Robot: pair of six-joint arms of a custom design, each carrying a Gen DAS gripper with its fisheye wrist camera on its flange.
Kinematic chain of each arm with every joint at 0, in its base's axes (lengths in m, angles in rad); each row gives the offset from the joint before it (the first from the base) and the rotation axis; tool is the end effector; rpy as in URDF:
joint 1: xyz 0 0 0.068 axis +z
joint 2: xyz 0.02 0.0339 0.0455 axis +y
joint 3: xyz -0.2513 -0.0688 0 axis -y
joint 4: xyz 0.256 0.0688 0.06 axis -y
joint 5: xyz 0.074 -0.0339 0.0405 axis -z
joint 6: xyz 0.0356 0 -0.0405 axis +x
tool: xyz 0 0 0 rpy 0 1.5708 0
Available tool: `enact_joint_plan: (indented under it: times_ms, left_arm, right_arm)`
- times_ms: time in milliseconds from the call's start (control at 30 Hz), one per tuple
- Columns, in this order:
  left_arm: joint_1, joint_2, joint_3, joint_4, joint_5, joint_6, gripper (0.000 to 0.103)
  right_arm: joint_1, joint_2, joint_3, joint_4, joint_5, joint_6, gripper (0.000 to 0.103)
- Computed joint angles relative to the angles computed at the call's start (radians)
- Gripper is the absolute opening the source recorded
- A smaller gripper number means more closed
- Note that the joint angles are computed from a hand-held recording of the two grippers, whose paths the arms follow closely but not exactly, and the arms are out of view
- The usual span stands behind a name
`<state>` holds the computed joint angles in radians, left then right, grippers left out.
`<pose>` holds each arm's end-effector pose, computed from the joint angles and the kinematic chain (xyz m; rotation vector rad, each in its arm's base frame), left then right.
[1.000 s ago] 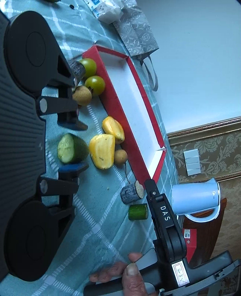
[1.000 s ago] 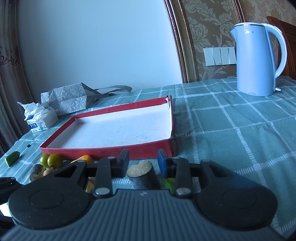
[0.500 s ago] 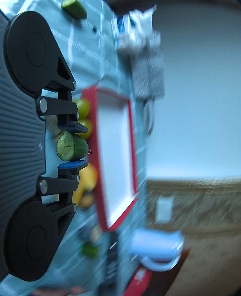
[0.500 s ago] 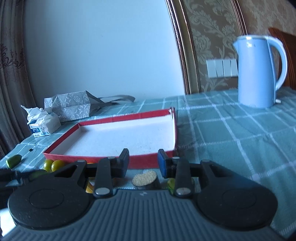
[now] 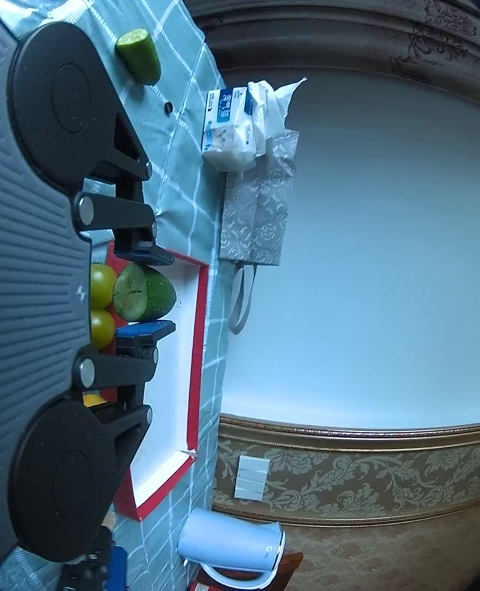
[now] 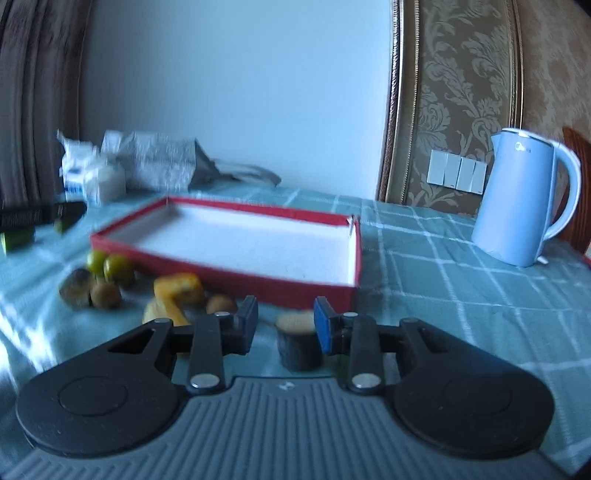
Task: Organize fruits
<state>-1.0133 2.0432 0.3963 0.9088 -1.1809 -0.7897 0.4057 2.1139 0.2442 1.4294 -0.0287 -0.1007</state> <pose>0.1546 -0.1858 0.0186 -0.3212 1.8027 0.1212 0.2118 0.0921 0.0196 -0.5233 1.9489 0.2231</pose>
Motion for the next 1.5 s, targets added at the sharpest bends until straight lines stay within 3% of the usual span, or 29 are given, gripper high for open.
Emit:
enact_joint_plan:
  times_ms: [133,300,433,600,800,1100,1133,1233,1400,1500]
  left_arm:
    - [-0.006,0.012,-0.001,0.043,-0.001,0.029,0.031]
    - [0.002,0.012,0.010,0.013,0.028,0.025,0.031]
    - [0.005,0.013,0.013,0.002,0.029,0.016,0.031]
    - [0.011,0.008,0.017,-0.025,0.035,0.002,0.031]
    - [0.011,0.002,0.013,-0.021,0.047,0.006,0.031]
    - [0.006,0.011,0.013,0.004,0.050,0.030,0.031]
    - [0.006,0.011,0.014,0.004,0.051,0.031,0.031]
    - [0.003,0.011,0.015,0.007,0.041,0.040,0.031]
    - [0.055,-0.032,0.029,0.010,0.102,0.170,0.032]
    - [0.146,-0.082,0.049,-0.027,0.215,0.225,0.032]
  right_arm:
    - [-0.003,0.040,0.004,0.029,0.038,-0.031,0.038]
    - [-0.055,-0.001,0.097,-0.148,-0.017,-0.005,0.049]
    - [-0.055,-0.005,0.143,-0.214,-0.030,-0.019,0.049]
    - [-0.020,-0.010,0.116,-0.192,-0.009,-0.051,0.049]
    - [-0.050,-0.011,0.043,-0.055,0.001,-0.016,0.049]
    - [-0.175,0.003,0.079,-0.176,-0.064,-0.024,0.049]
    - [-0.179,0.004,0.096,-0.199,-0.078,-0.021,0.049]
    - [-0.177,-0.004,0.154,-0.304,-0.084,-0.031,0.031]
    - [-0.161,-0.005,0.169,-0.331,-0.061,-0.032,0.031]
    - [-0.172,-0.001,0.168,-0.321,-0.079,-0.020,0.031]
